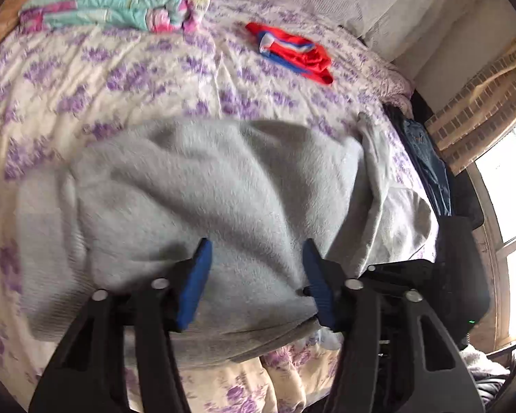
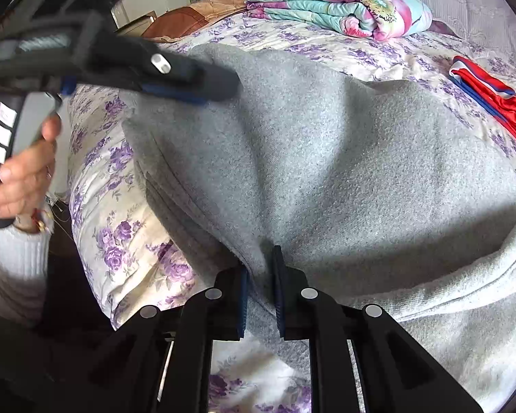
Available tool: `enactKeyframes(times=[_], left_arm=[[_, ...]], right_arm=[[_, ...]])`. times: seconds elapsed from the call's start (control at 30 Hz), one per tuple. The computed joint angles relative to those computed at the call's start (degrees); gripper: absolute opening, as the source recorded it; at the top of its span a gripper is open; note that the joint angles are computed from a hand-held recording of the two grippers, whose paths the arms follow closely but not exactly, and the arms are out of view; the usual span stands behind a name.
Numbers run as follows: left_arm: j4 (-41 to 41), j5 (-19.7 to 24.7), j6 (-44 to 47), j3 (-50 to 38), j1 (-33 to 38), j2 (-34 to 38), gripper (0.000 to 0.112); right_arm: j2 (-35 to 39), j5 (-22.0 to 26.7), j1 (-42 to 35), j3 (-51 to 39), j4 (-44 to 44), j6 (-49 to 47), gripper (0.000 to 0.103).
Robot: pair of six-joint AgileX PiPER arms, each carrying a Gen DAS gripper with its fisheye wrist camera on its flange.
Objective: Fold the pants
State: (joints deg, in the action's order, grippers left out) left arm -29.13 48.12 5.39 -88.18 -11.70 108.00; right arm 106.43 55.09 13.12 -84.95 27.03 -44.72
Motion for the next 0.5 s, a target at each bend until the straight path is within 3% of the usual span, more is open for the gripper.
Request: enactKeyframes(times=[0.03,0.07,0.13,0.2,0.27,0.33,0.37,0.43,0.5], left_arm=[[3.55,-1.17,-4.81,0.87,-1.67,1.07,0.022],[9.14,-4.07,-10.54,3.12,-3.69,0.23,0.014],[15.09,-9.15,-16.41,8.66,-6.55,-3.42,0.013],[17.59,-9.12,-19.64,10.73,-7.77,-5.14,0.013],[18.03,-8.81,-20.26,11.58,-7.99,-5.78,0.011],[17.60,-9.38,-19.44,12.39,-7.74,-6.00,0.010],[17.73,-9.65,-19.43,12.76,-7.77,-6.22,0.010],[18.16,-10.36,-19.23,13.45,-7.86,-6.60,0.009],[18.60,-11.57,-19.09,14.36,-8.09,-6.76,0.008]], right_arm=[[-0.25,0.51,-0.95,0.41,0.86,-0.59,0.016],[-0.34,1.63,-1.66,0.30,1.09,-0.16,0.018],[-0.21,6.63,-3.35,-1.78,1.93,0.64,0.025],[0.35,11.56,-5.17,-5.14,5.37,0.54,0.026],[0.23,10.93,-5.22,-7.20,5.88,1.50,0.024],[0.77,7.14,-3.22,-8.21,2.28,4.93,0.011],[2.42,7.75,-2.32,-9.63,0.51,6.67,0.007],[7.31,11.51,-0.78,-12.95,-2.32,10.28,0.007],[7.98,10.09,0.76,-12.59,-4.95,12.01,0.007]])
